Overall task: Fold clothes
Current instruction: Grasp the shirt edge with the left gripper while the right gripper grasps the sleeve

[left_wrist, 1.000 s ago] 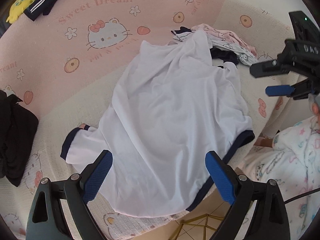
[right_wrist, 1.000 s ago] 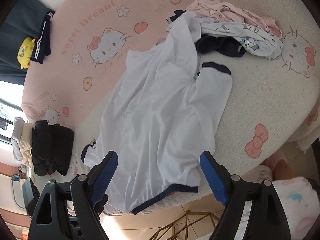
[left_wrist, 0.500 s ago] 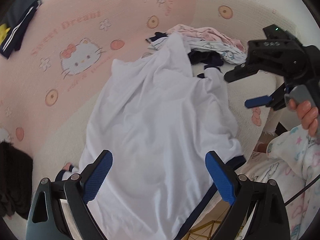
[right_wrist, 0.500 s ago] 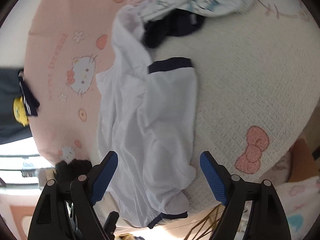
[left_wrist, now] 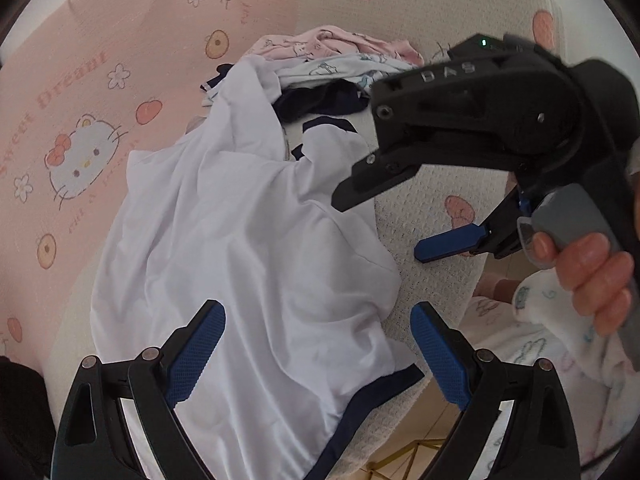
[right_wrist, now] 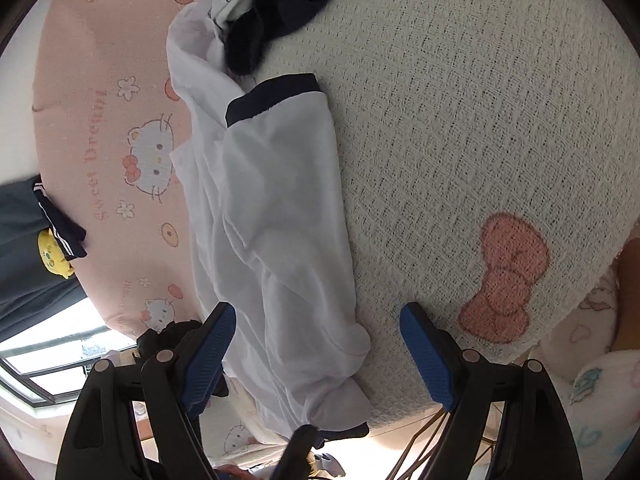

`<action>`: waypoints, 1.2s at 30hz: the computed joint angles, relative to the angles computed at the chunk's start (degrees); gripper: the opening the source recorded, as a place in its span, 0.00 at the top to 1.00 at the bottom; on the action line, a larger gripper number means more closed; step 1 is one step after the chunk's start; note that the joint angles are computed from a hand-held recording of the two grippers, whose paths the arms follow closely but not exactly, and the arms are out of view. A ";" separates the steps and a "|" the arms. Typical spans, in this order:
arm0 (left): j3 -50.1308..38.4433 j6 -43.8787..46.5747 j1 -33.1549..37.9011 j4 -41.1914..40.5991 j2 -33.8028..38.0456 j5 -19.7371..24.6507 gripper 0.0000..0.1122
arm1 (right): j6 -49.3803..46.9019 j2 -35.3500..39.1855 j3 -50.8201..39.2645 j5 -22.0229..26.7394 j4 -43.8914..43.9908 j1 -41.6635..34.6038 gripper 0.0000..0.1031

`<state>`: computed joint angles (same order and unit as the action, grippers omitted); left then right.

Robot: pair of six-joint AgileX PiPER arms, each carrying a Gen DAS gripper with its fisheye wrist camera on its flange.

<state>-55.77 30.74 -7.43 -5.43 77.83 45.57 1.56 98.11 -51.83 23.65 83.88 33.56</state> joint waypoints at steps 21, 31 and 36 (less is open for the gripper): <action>-0.31 7.91 8.01 -8.12 6.66 1.42 0.73 | -4.50 5.58 -4.58 3.94 4.04 1.85 0.25; -2.61 8.97 12.39 -9.74 8.10 4.57 0.73 | -3.07 6.85 -3.83 0.03 6.26 3.88 0.73; -4.80 6.70 12.55 -10.50 9.64 6.46 0.72 | -8.99 5.94 -3.47 -1.49 11.07 4.33 0.91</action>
<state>-60.57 37.45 5.12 -15.93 87.47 52.03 -7.43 104.05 -55.30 22.15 94.96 37.89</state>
